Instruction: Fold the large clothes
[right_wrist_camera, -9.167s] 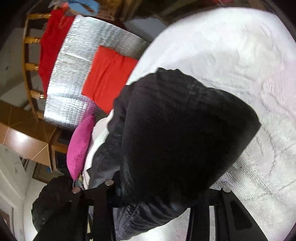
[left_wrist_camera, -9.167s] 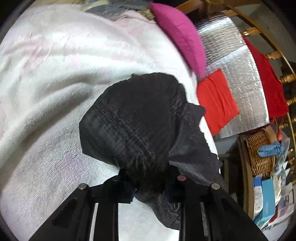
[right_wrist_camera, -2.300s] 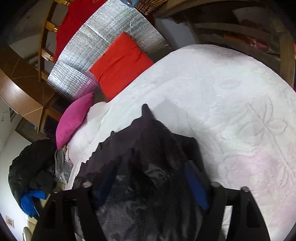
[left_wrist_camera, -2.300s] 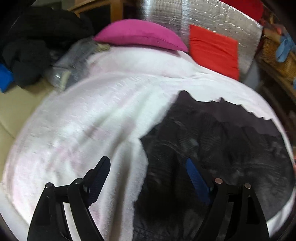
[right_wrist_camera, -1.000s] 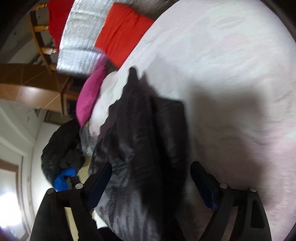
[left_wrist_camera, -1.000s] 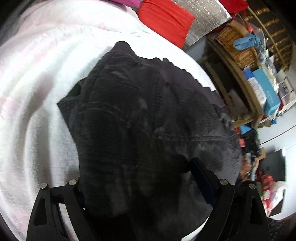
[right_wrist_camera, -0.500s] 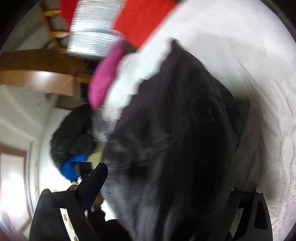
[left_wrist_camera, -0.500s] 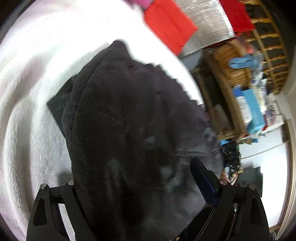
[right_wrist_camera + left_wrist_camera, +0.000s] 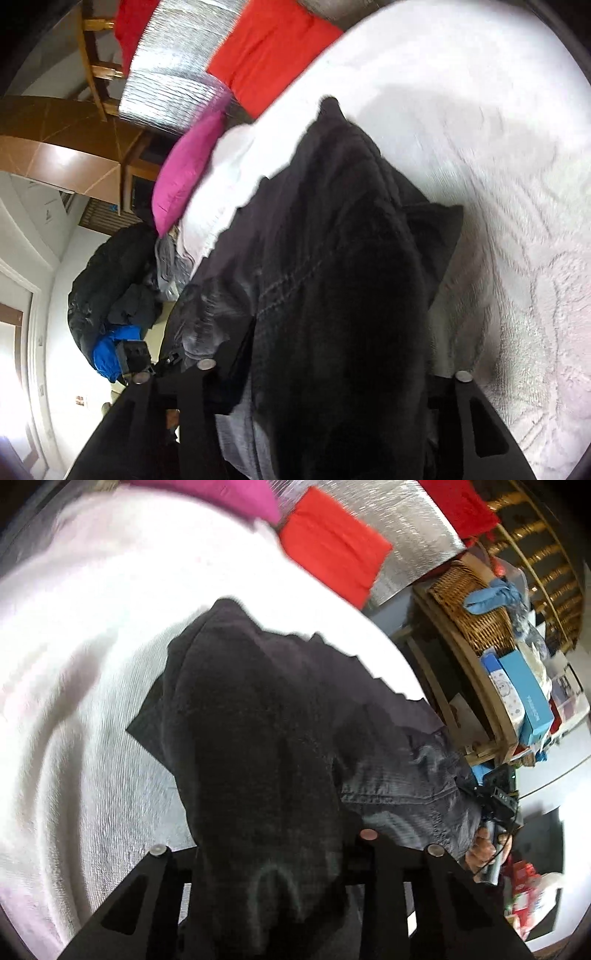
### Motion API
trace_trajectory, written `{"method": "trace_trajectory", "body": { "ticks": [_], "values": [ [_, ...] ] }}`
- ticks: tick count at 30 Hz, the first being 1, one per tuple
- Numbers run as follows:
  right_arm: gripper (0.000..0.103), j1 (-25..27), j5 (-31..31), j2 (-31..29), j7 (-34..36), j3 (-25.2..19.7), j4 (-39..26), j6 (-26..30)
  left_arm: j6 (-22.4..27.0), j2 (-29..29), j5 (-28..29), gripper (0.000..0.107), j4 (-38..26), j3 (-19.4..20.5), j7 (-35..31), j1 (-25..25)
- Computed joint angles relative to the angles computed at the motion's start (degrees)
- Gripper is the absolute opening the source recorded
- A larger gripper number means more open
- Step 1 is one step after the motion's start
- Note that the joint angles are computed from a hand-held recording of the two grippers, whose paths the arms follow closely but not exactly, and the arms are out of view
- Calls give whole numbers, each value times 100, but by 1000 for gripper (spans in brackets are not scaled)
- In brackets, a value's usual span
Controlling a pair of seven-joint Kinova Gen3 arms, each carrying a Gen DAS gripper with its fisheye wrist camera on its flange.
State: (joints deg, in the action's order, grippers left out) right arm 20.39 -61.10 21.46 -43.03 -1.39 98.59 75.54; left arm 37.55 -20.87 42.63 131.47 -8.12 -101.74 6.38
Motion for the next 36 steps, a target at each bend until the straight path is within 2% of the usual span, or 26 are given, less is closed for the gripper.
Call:
{"method": "trace_trajectory", "body": {
  "ticks": [2, 5, 8, 10, 12, 14, 16, 17, 19, 20, 24, 26, 29, 32, 34, 36],
  "values": [
    [42, -53, -106, -141, 81, 147, 37, 53, -112, -233, -141, 27, -77, 166, 322, 42],
    [36, -200, -361, -373, 244, 517, 134, 263, -236, -577, -724, 26, -275, 425, 977, 201],
    [34, 126, -608, -608, 604, 410, 288, 461, -344, -930, -1392, 26, -472, 860, 1663, 304],
    [33, 465, -682, -734, 857, 183, 379, 546, -348, -1001, -1858, 26, -527, 1029, 2061, 341],
    [33, 429, -510, -740, 737, 200, 372, 486, -42, -919, -2128, 28, -571, 909, 2449, 331],
    [33, -13, -107, -653, 304, 525, 284, 275, 424, -626, -2452, 34, -629, 977, 2877, 49],
    [37, -537, 359, -596, -162, 1021, 207, -98, 890, -160, -2609, 54, -738, 1258, 3114, -459],
    [40, -709, 571, -455, -395, 1176, 138, -145, 1073, 62, -2548, 61, -747, 1244, 3127, -614],
    [61, -735, 766, -218, -844, 1224, -55, 39, 1196, 188, -2231, 64, -747, 1078, 2933, -745],
    [61, -612, 831, -189, -967, 1118, -123, 97, 1231, 130, -2161, 64, -752, 1117, 2913, -855],
    [69, 350, 826, -549, -802, 219, -29, -89, 1584, -388, -2330, 65, -970, 1973, 3149, -1827],
    [70, 653, 748, -839, -648, 32, 162, -292, 1791, -816, -2454, 65, -1067, 2448, 3292, -2358],
    [70, 737, 582, -1432, -264, 178, 551, -777, 2130, -1475, -2917, 67, -1281, 3218, 3754, -3037],
    [70, 745, 203, -1915, 435, 549, 945, -920, 2359, -2271, -3616, 77, -1650, 4014, 4158, -3579],
    [70, 776, -96, -2250, 900, 636, 1294, -916, 2370, -2666, -4082, 87, -1785, 4487, 4559, -3657],
    [70, 623, -154, -2600, 1224, 725, 1612, -1047, 2347, -2830, -4416, 88, -1828, 4866, 4939, -3503]
  ]
}}
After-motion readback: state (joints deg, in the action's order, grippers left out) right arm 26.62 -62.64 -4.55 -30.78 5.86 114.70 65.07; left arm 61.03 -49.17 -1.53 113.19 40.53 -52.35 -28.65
